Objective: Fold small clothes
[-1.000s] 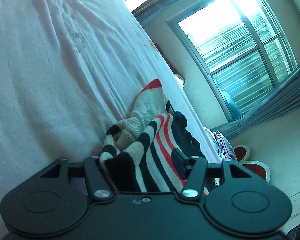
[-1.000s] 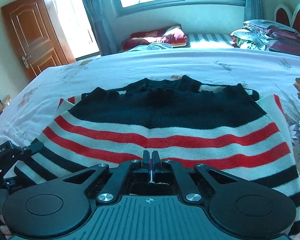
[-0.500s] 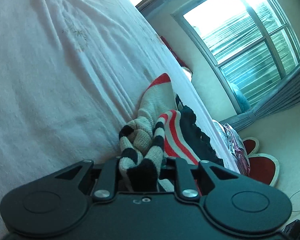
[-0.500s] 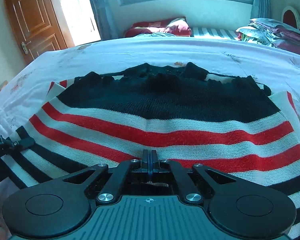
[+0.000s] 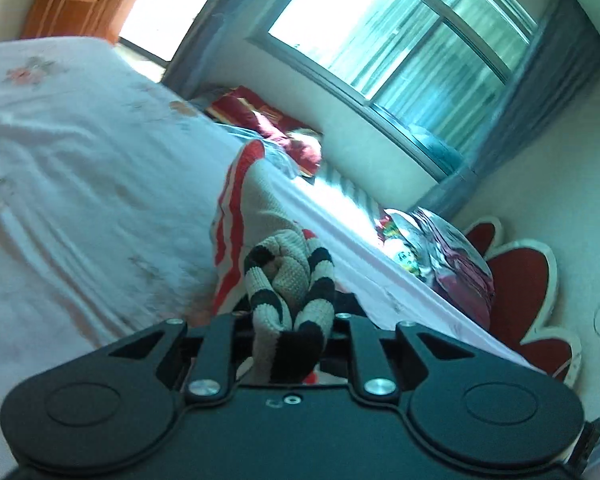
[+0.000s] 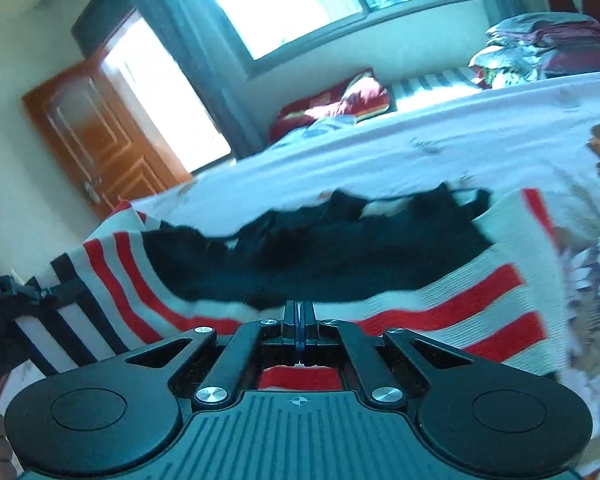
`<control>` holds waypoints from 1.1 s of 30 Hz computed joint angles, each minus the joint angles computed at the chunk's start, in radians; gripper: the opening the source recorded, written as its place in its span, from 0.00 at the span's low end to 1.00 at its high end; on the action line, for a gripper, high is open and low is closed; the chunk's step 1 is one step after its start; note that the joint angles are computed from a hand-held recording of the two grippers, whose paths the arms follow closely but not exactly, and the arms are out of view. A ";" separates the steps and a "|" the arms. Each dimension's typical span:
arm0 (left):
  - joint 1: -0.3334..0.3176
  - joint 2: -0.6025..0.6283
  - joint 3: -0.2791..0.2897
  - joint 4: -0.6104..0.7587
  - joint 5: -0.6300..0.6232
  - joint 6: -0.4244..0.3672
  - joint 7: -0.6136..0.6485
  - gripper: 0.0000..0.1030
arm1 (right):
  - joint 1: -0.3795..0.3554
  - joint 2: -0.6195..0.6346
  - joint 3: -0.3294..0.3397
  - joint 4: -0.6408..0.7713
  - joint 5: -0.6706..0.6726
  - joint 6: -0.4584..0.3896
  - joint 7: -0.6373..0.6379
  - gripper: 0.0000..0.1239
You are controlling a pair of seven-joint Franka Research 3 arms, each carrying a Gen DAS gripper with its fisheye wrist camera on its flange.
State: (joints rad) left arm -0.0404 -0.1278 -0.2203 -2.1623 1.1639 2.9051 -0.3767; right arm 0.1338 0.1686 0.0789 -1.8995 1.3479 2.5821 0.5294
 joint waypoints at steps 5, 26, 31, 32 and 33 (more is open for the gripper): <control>-0.161 0.250 -0.063 0.302 -0.268 -0.191 0.459 0.15 | -0.098 -0.050 -0.074 -0.008 0.079 -0.068 -0.002 0.00; -0.151 0.251 0.029 0.202 -0.720 -0.088 1.017 0.36 | -0.194 0.004 -0.101 0.056 -0.071 -0.429 0.227 0.38; -0.174 0.259 0.048 0.184 -0.677 -0.087 0.999 0.35 | -0.161 0.065 -0.076 0.120 -0.183 -0.369 0.276 0.35; -0.172 0.259 0.047 0.181 -0.681 -0.084 1.006 0.35 | -0.151 0.082 -0.072 0.138 -0.223 -0.350 0.295 0.35; -0.171 0.259 0.046 0.178 -0.683 -0.081 1.017 0.35 | -0.147 0.099 -0.068 0.155 -0.250 -0.346 0.313 0.35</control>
